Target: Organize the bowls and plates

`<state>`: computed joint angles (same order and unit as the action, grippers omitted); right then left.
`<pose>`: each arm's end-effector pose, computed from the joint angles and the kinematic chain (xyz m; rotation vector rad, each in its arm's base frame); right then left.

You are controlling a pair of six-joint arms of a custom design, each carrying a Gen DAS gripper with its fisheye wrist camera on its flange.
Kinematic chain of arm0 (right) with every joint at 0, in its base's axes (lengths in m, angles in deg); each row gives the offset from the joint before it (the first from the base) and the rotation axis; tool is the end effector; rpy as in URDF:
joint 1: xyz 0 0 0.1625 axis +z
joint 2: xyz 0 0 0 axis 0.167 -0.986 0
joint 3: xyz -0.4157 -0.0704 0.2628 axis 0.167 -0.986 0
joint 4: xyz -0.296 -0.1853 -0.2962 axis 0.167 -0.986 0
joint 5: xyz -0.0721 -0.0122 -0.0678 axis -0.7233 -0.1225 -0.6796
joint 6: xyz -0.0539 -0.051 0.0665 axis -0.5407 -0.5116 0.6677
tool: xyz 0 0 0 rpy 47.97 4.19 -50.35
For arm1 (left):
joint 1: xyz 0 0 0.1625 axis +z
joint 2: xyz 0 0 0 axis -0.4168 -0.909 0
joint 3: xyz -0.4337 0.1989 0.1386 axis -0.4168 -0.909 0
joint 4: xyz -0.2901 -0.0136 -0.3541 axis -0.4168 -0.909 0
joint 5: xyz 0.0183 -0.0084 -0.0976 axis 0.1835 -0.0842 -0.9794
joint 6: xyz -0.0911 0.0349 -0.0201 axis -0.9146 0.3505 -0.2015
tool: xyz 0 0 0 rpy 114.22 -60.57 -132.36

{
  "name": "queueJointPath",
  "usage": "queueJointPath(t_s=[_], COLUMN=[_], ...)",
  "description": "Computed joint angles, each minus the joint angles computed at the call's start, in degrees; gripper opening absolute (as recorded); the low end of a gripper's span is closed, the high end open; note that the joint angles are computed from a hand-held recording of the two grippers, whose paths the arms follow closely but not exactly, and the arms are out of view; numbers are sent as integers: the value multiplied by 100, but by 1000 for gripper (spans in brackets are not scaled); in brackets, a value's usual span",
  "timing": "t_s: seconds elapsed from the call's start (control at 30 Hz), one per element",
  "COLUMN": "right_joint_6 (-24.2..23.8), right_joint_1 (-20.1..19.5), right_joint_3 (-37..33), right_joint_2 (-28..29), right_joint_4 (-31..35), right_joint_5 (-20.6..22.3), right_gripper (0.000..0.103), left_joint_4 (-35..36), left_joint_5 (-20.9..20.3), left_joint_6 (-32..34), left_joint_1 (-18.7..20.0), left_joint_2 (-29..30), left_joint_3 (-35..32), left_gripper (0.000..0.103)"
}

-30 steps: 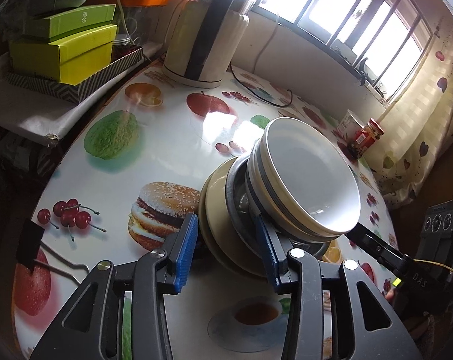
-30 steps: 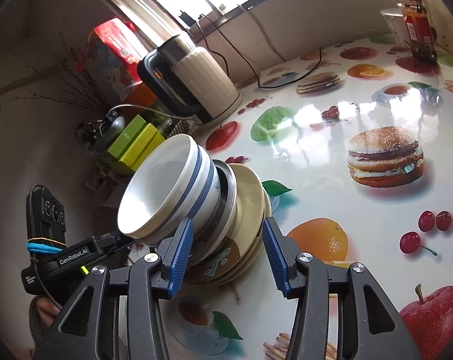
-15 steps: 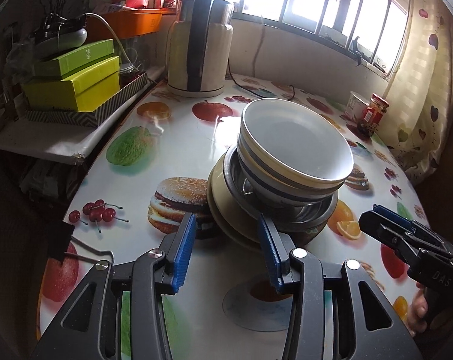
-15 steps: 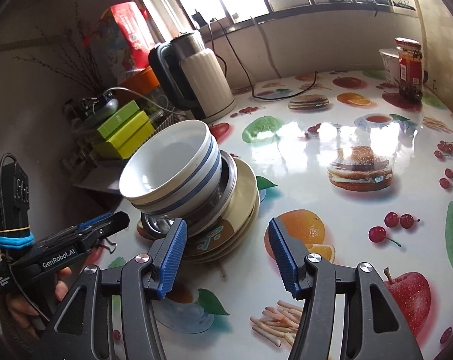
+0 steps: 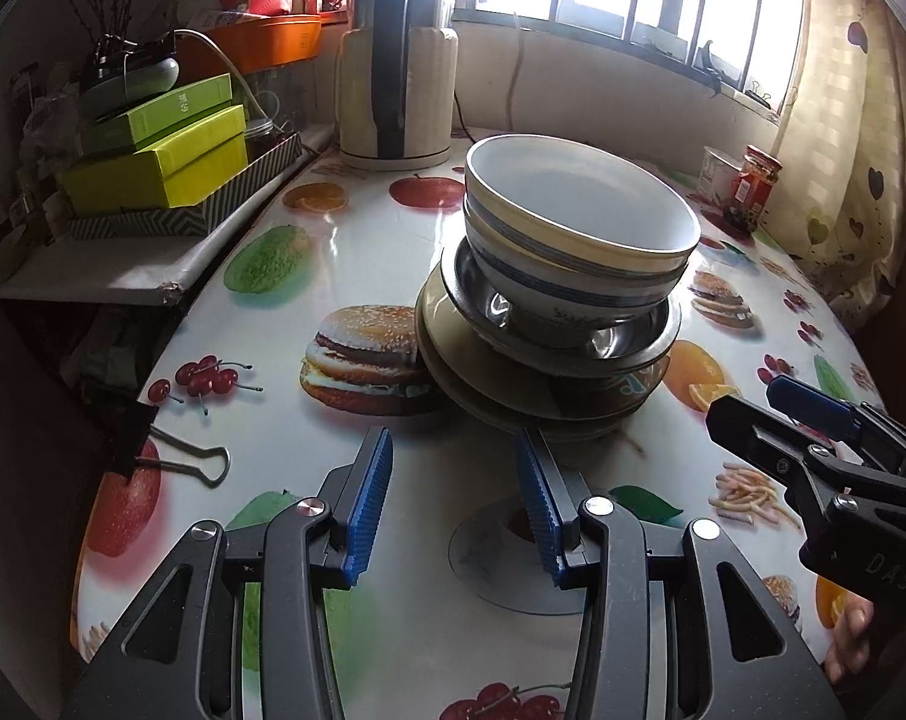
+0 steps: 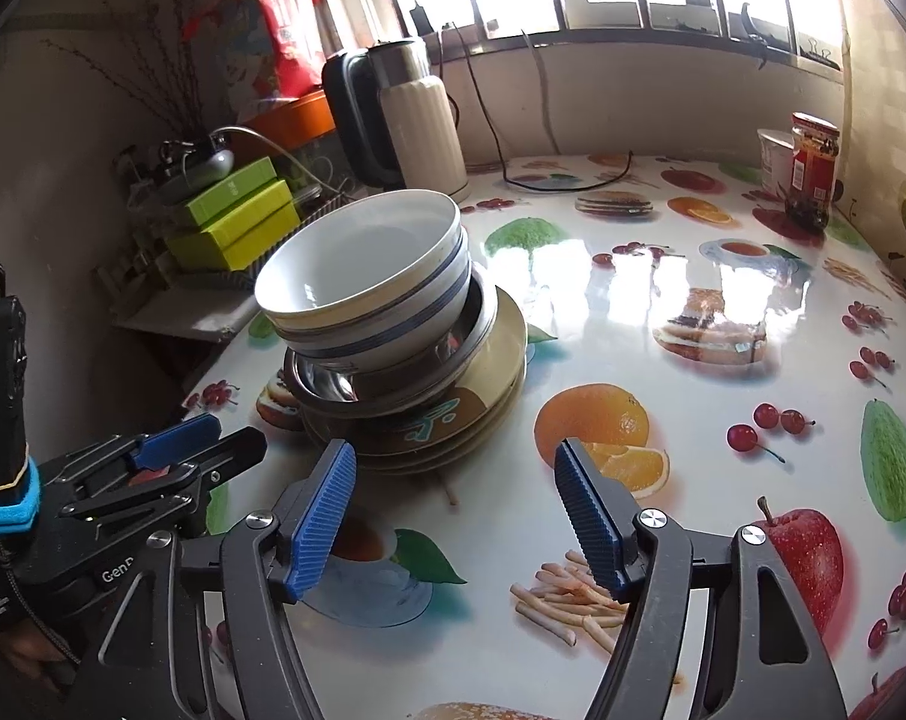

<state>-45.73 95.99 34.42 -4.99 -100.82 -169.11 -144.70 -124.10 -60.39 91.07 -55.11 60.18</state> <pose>0.2851 -0.6126 0.0070 0.9383 -2.6202 0.6712 -0.0059 -0.5440 0.2710 0.1168 2.2226 -0.9465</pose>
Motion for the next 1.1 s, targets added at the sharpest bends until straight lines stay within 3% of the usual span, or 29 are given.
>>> queueJointPath(t_s=[0.23, 0.47, 0.57, 0.67, 0.83, 1.1], right_joint_6=[-108, 38, 65, 78, 175, 134], right_joint_1=[98, 67, 73, 67, 48, 50], right_joint_3=[33, 55, 19, 21, -1, -17], right_joint_2=[189, 300, 362, 385, 395, 437], right_joint_4=[-211, -164, -164, -166, -21, -86], right_joint_5=[-655, -1007, -1237, -1347, -1432, -1553], right_gripper=[75, 76, 81, 81, 81, 85], left_joint_4=[152, 248, 365, 626, 572, 493], left_joint_5=[147, 195, 194, 60, 290, 283], left_joint_6=[-198, -314, -401, -543, -498, -525], left_joint_1=[37, 64, 79, 136, 66, 61], left_joint_2=[104, 165, 178, 163, 265, 292], left_joint_3=[102, 140, 127, 80, 95, 103], left_gripper=[44, 44, 44, 44, 44, 47])
